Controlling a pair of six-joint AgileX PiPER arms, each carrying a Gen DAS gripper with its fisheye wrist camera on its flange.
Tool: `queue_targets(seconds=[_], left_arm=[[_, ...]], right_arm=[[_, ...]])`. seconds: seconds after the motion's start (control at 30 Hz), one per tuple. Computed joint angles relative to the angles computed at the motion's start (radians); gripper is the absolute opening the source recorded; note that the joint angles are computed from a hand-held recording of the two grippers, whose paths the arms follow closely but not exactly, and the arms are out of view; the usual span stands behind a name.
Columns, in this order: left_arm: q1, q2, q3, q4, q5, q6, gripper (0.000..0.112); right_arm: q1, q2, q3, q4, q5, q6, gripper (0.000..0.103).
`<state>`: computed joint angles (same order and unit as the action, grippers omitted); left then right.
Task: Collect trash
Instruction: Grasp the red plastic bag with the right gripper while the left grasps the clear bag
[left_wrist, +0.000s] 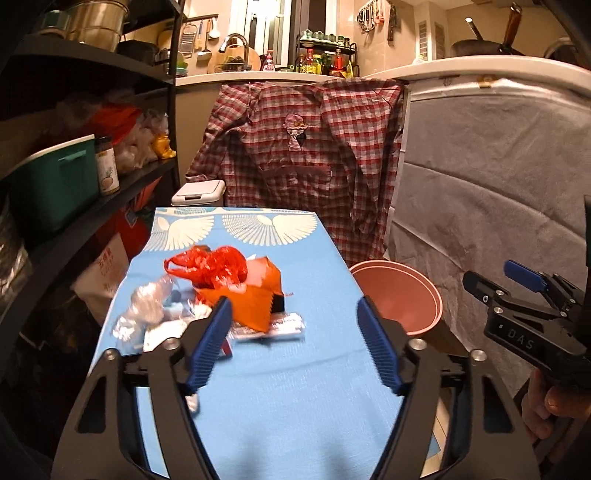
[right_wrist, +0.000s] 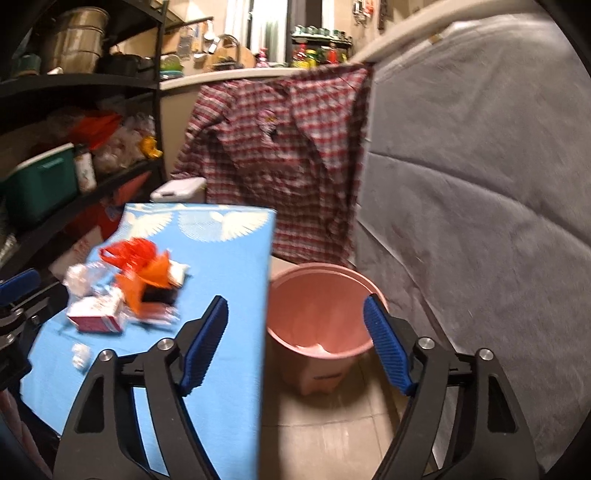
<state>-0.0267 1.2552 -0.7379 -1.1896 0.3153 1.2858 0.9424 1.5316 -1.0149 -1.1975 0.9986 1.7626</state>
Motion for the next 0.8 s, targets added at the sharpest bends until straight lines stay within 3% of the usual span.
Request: queue_targets(seconds=[0.07,0.2,0.3,0.47,0.57,0.7,0.8], left_arm=[[0.061,0.04,-0.08,0.085,0.07,-0.067,0.057],[0.182,0.142,-0.239,0.106,0.206,-0.037,0.053],[0.24,0.211,-0.331,0.067,0.225,0.062,0.049],[0.323,0.381,-0.514,0.103,0.29,0.069,0.04],[0.359,0.474,-0.583,0.108,0.319,0.076,0.039],[0.391,0.607,-0.72,0.262,0.408,-0.111,0.039],[0.393,0.676,-0.79,0.366,0.428,-0.213,0.039]], right_arm=[[-0.006,0.01,-0.048,0.001,-0.019,-0.043,0.062],[-0.051,0.05,-0.177,0.03,-0.117,-0.174,0.043],[-0.101,0.091,-0.291,0.091,-0.228,-0.301,0.034],[-0.168,0.204,-0.468,0.2,-0.381,-0.486,0.027],[-0.201,0.325,-0.627,0.334,-0.455,-0.684,0.027],[-0.252,0.486,-0.818,0.622,-0.503,-0.951,0.027],[-0.275,0.621,-0.958,0.782,-0.506,-1.084,0.028]])
